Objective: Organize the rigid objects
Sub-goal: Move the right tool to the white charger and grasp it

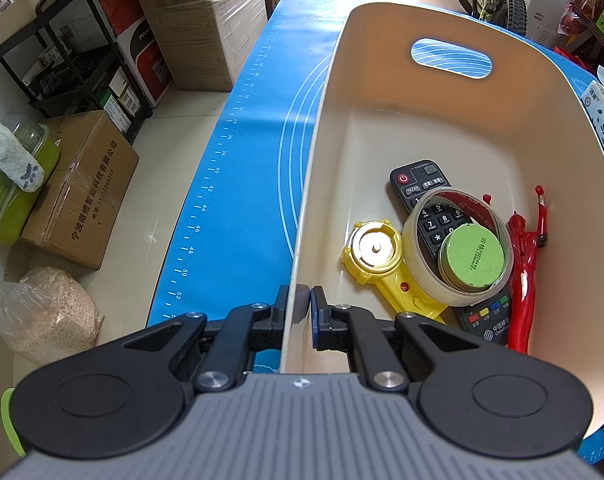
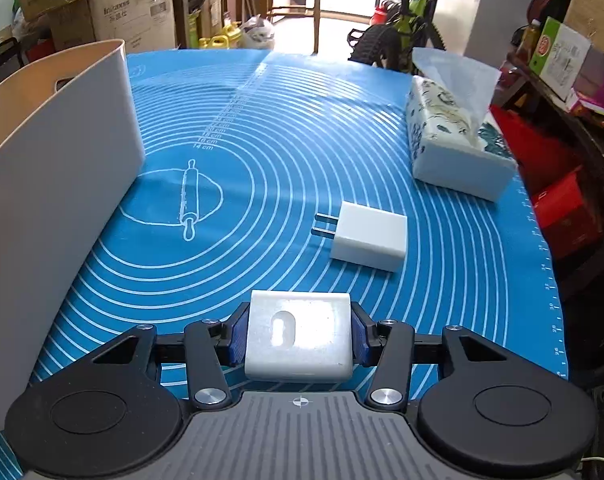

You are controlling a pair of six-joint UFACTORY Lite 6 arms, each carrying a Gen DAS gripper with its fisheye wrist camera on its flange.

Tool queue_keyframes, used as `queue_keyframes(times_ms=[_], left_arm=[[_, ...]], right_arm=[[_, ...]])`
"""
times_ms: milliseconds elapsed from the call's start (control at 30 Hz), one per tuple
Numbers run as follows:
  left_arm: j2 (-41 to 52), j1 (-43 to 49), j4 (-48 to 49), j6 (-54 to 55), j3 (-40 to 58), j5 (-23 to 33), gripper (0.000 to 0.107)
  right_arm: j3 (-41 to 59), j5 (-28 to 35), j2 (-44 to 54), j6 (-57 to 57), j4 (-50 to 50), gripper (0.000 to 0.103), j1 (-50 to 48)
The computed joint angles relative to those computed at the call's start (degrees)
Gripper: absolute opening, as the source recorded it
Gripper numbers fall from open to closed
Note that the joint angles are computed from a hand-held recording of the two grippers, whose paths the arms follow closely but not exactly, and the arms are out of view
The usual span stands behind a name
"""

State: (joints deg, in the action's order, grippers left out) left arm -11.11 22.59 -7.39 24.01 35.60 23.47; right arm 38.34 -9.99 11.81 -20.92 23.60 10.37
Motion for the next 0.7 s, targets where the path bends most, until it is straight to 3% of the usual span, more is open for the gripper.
queue_keyframes(times_ms=[367,600,700], left_arm=[[-0.01,0.0,-0.03,-0.03,-0.02,0.01,0.011],[0.03,0.05,-0.08,0.06,0.02,0.03,0.011],[-0.02,0.01,-0.04,0.02,-0.02,0.01,0.011]], right_arm=[[-5.26,-1.26,-12.23,-15.11,18.11,0.055,3.55],[-3.67,-0.99,-21.51,-44.67,49.14,0.055,8.41],[-1.54,-1.8,-23.61,-52.03,58.0,0.055,11.31]])
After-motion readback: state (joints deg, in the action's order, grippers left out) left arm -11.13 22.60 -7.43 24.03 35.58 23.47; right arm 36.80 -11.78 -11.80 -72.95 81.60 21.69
